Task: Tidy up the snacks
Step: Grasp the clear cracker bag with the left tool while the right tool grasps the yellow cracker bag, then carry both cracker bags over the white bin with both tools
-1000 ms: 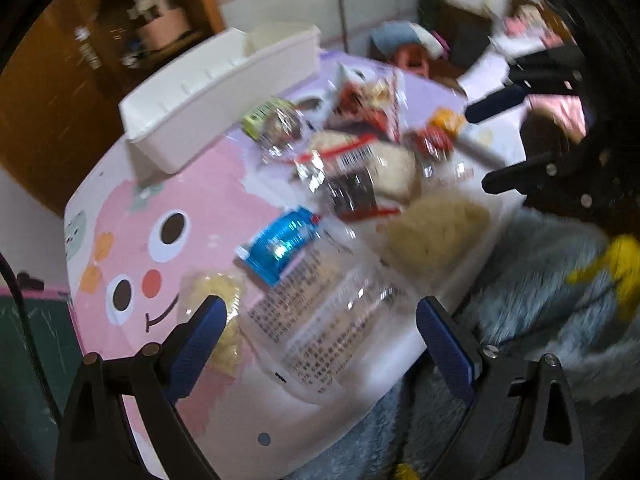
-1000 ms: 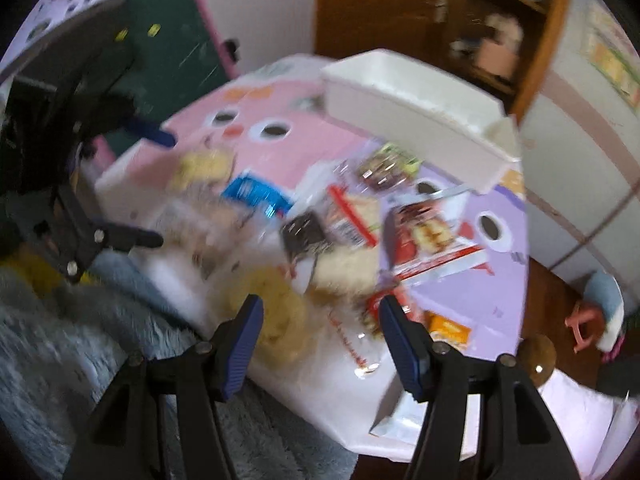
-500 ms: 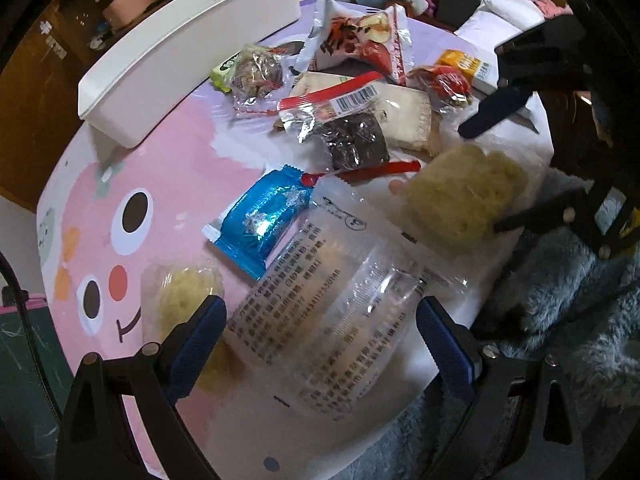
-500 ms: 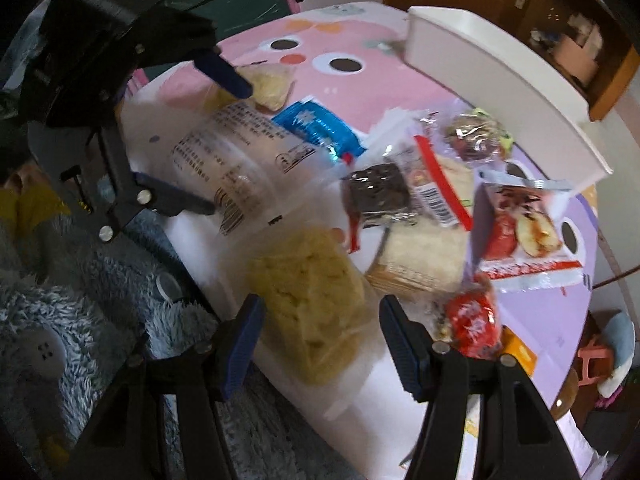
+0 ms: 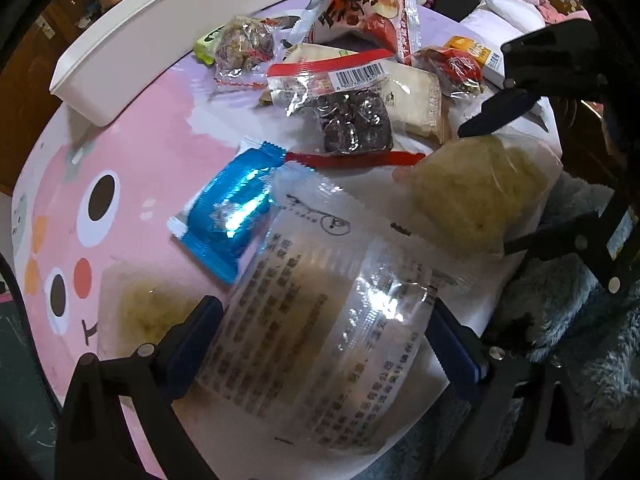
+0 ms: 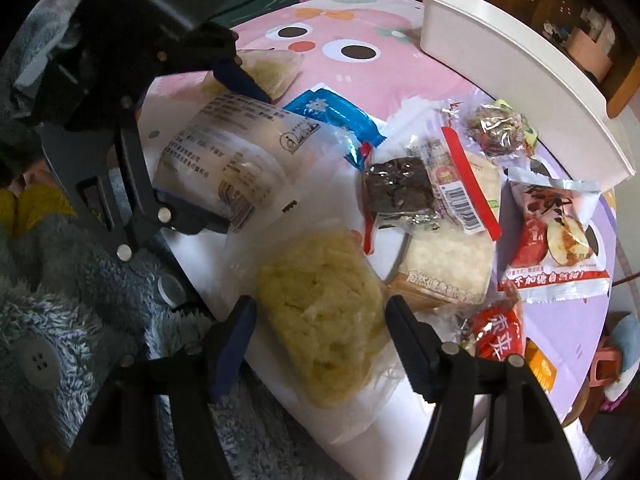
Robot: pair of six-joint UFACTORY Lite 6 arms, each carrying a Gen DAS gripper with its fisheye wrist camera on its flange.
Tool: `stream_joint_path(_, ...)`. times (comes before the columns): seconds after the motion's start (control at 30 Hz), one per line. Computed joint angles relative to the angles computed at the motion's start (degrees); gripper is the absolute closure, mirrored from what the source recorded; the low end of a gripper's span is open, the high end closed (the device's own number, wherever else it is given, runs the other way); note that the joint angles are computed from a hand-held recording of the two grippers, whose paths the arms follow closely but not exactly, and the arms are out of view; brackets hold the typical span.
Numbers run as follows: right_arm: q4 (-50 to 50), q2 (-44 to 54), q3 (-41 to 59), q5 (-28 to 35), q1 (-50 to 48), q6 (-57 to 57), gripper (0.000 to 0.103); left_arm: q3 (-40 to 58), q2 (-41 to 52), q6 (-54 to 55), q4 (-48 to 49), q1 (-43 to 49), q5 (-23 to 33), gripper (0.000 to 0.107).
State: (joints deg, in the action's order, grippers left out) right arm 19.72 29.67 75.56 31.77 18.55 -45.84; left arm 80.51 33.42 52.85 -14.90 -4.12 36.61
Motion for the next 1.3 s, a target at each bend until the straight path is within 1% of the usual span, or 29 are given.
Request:
stream_joint_path(0.13, 0.2, -0.25, -0.27, -0.76, -0.08, 1.2, 0.041, -0.06, 0.21, -1.17, -1.05, 0.35, -0.52, 0.011)
stream_joint_path(0.17, 0.72, -1.52, -1.77, -1.11, -0.83, 0.31, 0.041, -0.01, 0.2, -1.53, -1.44, 0.53, -0.42, 0.013)
stream_joint_path(0.23, 0.96, -2.47, -3.03, -1.9, -0.77, 0.77, 0.041, -0.19, 0.03, -2.05, -2.16, 1.03, -0.22, 0.017)
stream_joint_path(0.3, 1.35, -3.14, -3.86, -2.46, -0.87, 1.05, 0.042, 1.24, 0.96, -2.14, -3.25, 1.51, 0.02, 0.025)
stream_joint_path(0.37, 1.27, -3.58, -4.25, -2.65, -0.97, 1.58, 0.042, 0.4, 0.25, -3.24, -2.95, 1.45, -0.92, 0.028)
stream_joint_path(0.5, -0.04, -4.59, -5.07, -3.16, -0.82, 3.44, 0.043, 0.32, -0.32, -5.56, -3.35, 1.9, -0.81, 0.034)
stream_joint_path(0.63, -0.78, -6.01, -6.13, -3.69, -0.35, 4.79, 0.043, -2.26, -3.5, -7.87, -3.06, 1.86, -0.75, 0.036)
stream_joint_path(0.73, -0.93, -7.24, -6.6, -3.89, -0.19, 5.39, 0.043, -3.65, -3.91, -9.15, -3.25, 0.96, -2.54, 0.036)
stream_joint_path(0.93, -2.41, -11.26, -7.83, -4.24, -0.43, 8.22, 0.043, -3.59, -7.53, -9.64, -5.95, 2.3, 0.79, 0.036)
stream_joint_path(1.1, -1.94, -14.24, -5.91, -3.52, -2.06, 9.41, 0.043, -0.53, -10.53, -11.19, -6.89, 3.39, 3.82, 0.036)
stream_joint_path(1.2, -1.3, -15.35, -2.74, -2.65, -3.43, 10.37, 0.043, 3.66, -11.82, -13.54, -5.98, 3.36, 5.4, 0.036)
stream_joint_path(1.3, -0.05, -15.18, 3.01, -0.61, -5.27, 10.97, 0.043, 14.68, -8.82, -18.19, -3.26, 3.03, 9.02, 0.036)
